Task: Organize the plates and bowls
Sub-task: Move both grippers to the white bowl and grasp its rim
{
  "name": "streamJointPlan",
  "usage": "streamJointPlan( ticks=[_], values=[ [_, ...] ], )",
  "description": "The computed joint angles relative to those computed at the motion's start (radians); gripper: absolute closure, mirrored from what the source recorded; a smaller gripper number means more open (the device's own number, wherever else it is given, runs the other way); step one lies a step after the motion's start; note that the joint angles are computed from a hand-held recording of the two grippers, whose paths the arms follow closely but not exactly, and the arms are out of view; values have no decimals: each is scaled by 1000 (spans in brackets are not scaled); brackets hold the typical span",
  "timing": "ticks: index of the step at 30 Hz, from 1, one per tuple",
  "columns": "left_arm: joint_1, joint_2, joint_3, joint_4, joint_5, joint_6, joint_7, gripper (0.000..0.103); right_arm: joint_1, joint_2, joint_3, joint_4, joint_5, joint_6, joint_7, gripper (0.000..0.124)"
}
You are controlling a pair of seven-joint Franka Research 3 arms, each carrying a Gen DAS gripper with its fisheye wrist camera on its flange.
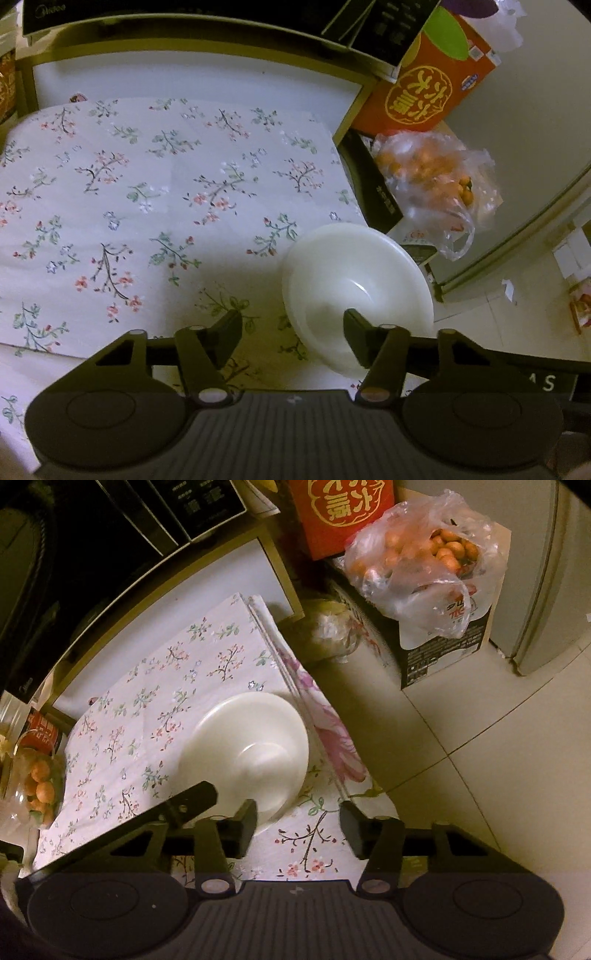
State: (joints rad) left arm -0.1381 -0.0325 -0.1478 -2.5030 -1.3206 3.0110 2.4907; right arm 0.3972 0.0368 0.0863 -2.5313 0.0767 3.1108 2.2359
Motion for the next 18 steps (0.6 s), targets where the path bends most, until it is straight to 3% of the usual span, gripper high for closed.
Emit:
streamJointPlan(
  ticks=[4, 11, 18],
  values=[
    [1, -4, 2, -4, -10, -6, 19, 59, -19, 18, 44, 6, 168, 18, -146, 90],
    [8, 3, 3, 3, -34, -16, 41, 69, 58, 30, -67, -6, -9, 64, 7, 101],
    [14, 4, 2, 8, -53, -29, 61, 77, 84, 38, -93, 2, -37, 68, 22, 110]
  ],
)
